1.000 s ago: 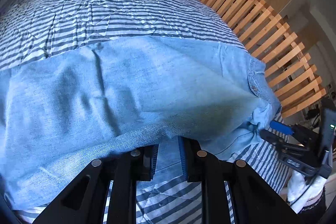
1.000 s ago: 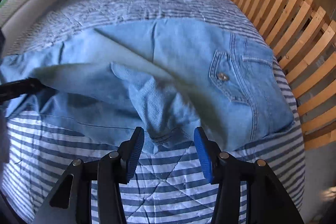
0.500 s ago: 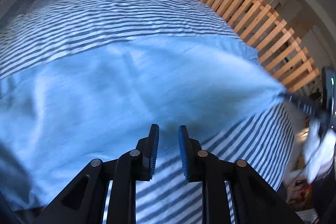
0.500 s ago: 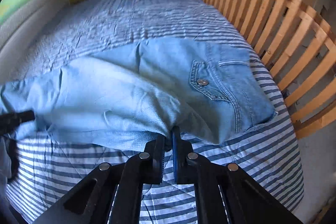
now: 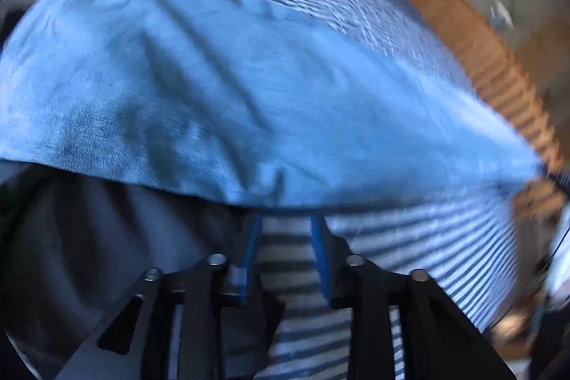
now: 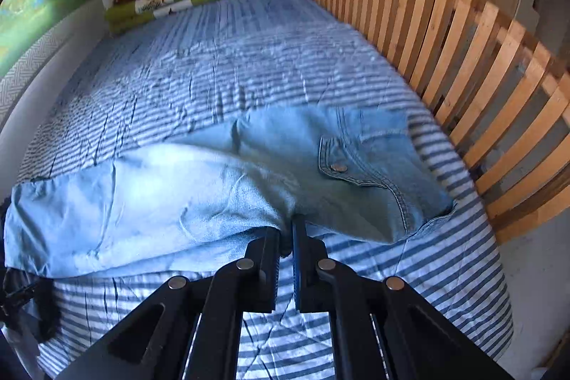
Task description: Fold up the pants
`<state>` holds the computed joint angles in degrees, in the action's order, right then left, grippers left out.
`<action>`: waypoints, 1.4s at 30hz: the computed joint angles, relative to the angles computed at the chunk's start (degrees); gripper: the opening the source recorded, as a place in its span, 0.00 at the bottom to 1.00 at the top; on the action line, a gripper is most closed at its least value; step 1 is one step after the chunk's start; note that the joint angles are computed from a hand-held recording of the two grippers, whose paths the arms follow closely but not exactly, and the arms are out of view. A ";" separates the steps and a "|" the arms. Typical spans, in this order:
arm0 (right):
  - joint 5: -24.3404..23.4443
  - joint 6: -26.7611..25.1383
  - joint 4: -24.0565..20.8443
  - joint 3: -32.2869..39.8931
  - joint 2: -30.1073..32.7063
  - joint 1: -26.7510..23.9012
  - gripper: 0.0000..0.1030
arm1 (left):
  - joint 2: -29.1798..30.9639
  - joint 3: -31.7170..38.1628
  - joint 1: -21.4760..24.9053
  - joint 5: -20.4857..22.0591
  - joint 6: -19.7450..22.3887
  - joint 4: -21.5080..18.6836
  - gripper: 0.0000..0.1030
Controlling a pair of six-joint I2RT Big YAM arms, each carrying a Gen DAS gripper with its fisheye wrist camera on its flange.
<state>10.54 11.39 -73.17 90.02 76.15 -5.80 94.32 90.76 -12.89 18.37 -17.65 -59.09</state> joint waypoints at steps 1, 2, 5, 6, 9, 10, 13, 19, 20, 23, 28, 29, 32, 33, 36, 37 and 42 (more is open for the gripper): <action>1.01 -0.08 0.01 0.29 0.30 0.39 0.05 | 0.24 -0.12 0.93 1.69 -1.97 1.34 0.50; 2.20 -0.19 -0.44 0.78 0.84 0.94 0.05 | 0.31 -0.44 1.70 2.69 -4.29 3.09 0.50; 2.29 -0.07 -1.79 2.51 2.73 1.03 0.05 | 1.64 -0.20 3.16 3.03 -10.66 5.73 0.50; 2.36 0.11 -1.79 3.01 3.20 0.84 0.05 | 2.46 0.40 3.26 2.53 -12.21 5.75 0.50; 3.71 -0.16 -1.68 3.39 3.72 0.62 0.05 | 2.94 1.22 2.32 1.55 -12.24 4.09 0.50; 4.21 -0.74 -1.98 2.96 3.82 0.80 0.05 | 1.95 0.24 2.00 2.07 -12.26 4.75 0.50; 5.46 -3.20 -2.70 0.03 3.61 1.29 0.05 | -0.11 -0.52 0.09 -0.85 -9.34 2.92 0.51; 10.90 -4.66 -1.37 -8.36 3.41 2.52 0.05 | -7.31 -4.47 2.34 -3.25 -10.79 3.78 0.51; 10.39 -4.53 -1.50 -8.85 3.49 2.27 0.05 | -9.06 -4.73 3.82 -3.91 -11.11 4.37 0.51; 10.75 -4.39 -1.21 -8.95 3.60 2.23 0.05 | -11.30 -3.19 9.13 -5.65 -10.01 3.01 0.62; 12.12 -2.93 -1.92 -8.20 4.29 2.95 0.05 | -6.93 2.62 19.21 3.87 -12.27 -3.21 0.72; 12.16 -2.46 -2.14 -8.16 4.35 3.02 0.05 | -5.67 3.57 20.62 6.24 -12.92 -4.54 0.72; 12.46 -1.42 -2.70 -7.82 4.89 3.38 0.05 | -3.56 3.58 22.92 8.64 -12.04 -7.24 0.73; 12.81 -1.24 -2.83 -7.78 5.00 3.57 0.05 | -3.00 3.82 22.97 8.27 -12.15 -7.81 0.75; 13.26 -0.77 -3.64 -7.34 5.44 4.09 0.05 | -2.87 2.61 23.05 6.80 -11.90 -6.86 0.76; 13.31 -0.74 -3.75 -7.20 5.57 4.16 0.05 | -3.17 1.80 23.06 6.81 -12.34 -5.47 0.76; 13.73 -0.40 -4.31 -6.92 5.88 5.21 0.05 | -2.48 2.28 21.74 8.19 -12.60 -1.15 0.41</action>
<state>24.26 11.00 -77.47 83.10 82.03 -0.59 91.84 93.05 8.85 26.56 -30.25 -60.24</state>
